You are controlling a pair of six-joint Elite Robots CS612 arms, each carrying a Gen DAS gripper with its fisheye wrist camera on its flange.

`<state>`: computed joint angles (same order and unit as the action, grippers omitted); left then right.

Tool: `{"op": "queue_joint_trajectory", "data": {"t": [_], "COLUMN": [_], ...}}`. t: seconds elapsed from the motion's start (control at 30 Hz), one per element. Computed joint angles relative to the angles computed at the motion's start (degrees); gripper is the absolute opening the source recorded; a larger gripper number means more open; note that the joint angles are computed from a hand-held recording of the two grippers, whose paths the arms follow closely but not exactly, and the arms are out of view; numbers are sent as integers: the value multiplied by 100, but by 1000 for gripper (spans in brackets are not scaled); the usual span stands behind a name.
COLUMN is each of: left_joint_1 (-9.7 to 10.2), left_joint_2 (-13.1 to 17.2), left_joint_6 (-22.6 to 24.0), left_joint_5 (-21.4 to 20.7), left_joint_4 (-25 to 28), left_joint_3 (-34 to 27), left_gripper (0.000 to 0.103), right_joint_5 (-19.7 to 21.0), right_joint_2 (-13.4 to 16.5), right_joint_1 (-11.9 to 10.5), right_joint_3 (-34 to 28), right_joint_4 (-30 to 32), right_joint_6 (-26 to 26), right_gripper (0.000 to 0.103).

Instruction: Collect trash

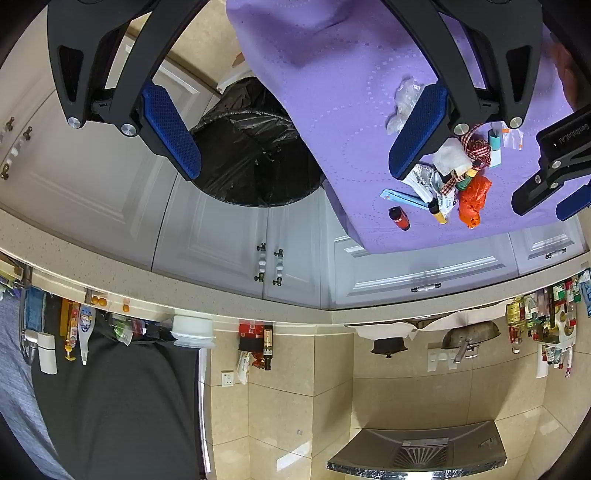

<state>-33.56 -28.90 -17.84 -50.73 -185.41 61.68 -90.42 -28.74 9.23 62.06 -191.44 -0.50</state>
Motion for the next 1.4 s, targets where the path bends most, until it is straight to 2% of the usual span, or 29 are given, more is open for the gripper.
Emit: {"op": "queue_joint_trajectory", "data": {"t": [0.93,1.4], "left_joint_1": [-11,15], "left_joint_2": [-39,6], "left_joint_6": [-82,-72], "left_joint_5": [-49,-87], "left_joint_4": [-91,-1], "left_joint_3": [149,38], "left_gripper": [96,96], "right_joint_5": [8,14], "right_joint_2": [11,12], "right_joint_1": [-9,-14], "right_joint_3": [-15,-12], "right_joint_4": [-1,-6], "right_joint_6": [9,14], "right_gripper": [99,99]}}
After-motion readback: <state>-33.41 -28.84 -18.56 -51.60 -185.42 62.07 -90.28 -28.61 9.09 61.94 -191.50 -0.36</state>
